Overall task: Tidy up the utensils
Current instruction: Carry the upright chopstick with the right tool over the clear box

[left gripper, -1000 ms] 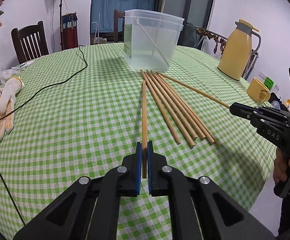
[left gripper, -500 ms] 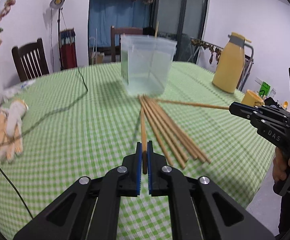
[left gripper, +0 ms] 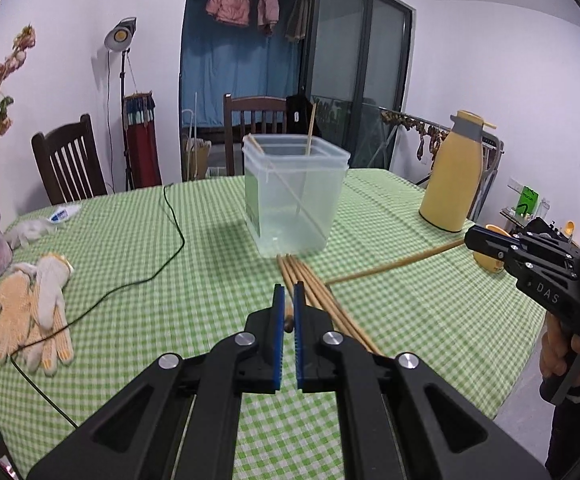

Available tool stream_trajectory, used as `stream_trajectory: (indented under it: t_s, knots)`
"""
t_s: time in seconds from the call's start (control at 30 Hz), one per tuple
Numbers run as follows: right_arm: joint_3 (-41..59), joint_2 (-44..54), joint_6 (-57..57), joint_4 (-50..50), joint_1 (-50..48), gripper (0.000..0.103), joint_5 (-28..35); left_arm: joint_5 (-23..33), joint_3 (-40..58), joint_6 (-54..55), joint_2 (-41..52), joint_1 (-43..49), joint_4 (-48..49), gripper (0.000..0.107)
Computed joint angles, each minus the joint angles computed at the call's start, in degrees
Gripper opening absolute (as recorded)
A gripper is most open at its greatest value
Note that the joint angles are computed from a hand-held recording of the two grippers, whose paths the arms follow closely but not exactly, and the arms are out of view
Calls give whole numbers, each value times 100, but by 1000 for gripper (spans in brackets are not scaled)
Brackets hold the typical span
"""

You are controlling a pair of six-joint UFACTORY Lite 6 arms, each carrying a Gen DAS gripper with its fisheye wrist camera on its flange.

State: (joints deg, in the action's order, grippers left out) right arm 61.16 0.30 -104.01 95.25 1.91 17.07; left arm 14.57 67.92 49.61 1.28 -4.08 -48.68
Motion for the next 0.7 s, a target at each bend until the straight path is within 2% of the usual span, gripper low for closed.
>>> stream_trajectory:
  t_s: [0.13, 0.27, 0.43, 0.57, 0.7]
  knots:
    - [-38, -136, 104, -125, -129, 4, 85, -36, 69, -543, -85, -139, 510, 1]
    - [126, -71, 785, -817, -249, 4, 208, 75, 126, -605, -126, -229, 580, 1]
    - [550, 53, 1605, -1712, -405, 4, 421, 174, 424, -1362, -29, -449, 1493, 1]
    - [1054, 219, 2221, -2408, -451, 4, 556, 277, 794, -1156, 116, -394, 1298, 1]
    - [1360, 390, 2329, -2541, -314, 4, 446, 287, 1175, -1159, 389, -354, 1237, 1]
